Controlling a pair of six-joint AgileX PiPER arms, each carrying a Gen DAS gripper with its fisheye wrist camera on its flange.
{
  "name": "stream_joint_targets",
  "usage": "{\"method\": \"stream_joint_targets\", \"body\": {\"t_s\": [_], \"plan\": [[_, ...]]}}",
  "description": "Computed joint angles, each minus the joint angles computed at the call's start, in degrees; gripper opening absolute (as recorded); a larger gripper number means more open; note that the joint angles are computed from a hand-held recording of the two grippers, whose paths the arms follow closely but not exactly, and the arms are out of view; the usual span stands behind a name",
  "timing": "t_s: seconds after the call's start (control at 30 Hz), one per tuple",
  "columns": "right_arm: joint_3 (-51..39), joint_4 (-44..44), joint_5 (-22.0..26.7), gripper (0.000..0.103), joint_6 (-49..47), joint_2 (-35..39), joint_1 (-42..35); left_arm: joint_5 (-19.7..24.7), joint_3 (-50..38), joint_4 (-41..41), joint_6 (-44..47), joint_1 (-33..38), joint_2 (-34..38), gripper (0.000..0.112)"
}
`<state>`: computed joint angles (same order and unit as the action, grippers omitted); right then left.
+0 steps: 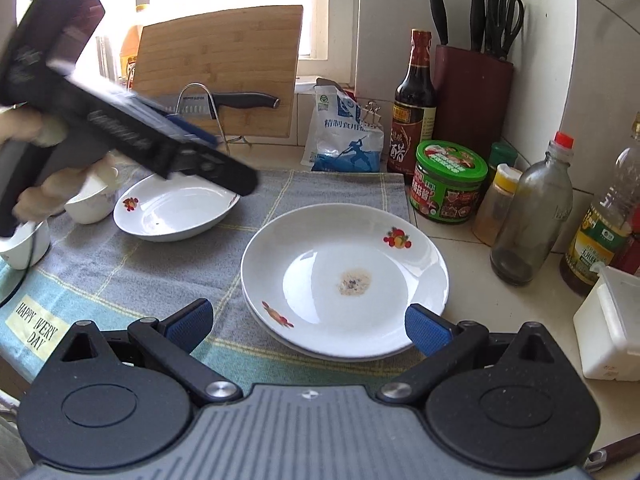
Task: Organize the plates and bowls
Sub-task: 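Lift the left tool away from the stacked plates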
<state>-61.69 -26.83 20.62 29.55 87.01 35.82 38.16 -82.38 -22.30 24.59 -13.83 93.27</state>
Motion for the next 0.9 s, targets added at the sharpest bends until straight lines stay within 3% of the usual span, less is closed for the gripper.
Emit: {"method": "stream_joint_targets", "body": {"t_s": [0.13, 0.27, 0.47, 0.73, 0.83, 0.9], "plan": [[-2.1, -3.1, 1.3, 0.103, 4.4, 1.0, 1.8, -9.8, 14.6, 13.0, -14.5, -2.1, -10.5, 0.1], [-5.0, -4.6, 2.5, 0.103, 7.0, 3.4, 3.8, -11.0, 23.3, 28.7, -32.0, -3.5, -16.4, 0.1], [-9.8, -2.1, 3.5, 0.103, 4.1, 7.5, 6.2, -10.7, 29.6, 37.4, -43.8, -2.0, -18.8, 0.1], [-16.8, 18.8, 4.3, 0.103, -21.0, 13.4, 4.1, -11.3, 32.8, 60.5, -72.2, -3.5, -13.5, 0.1], [-18.6, 27.9, 4.3, 0.103, -32.5, 14.6, 1.8, -10.6, 31.3, 66.3, -80.6, -4.1, -10.0, 0.1], [-20.5, 35.5, 5.6, 0.103, -41.6, 15.7, -0.4, -10.6, 29.3, 66.0, -81.3, -3.8, -7.4, 0.1]]}}
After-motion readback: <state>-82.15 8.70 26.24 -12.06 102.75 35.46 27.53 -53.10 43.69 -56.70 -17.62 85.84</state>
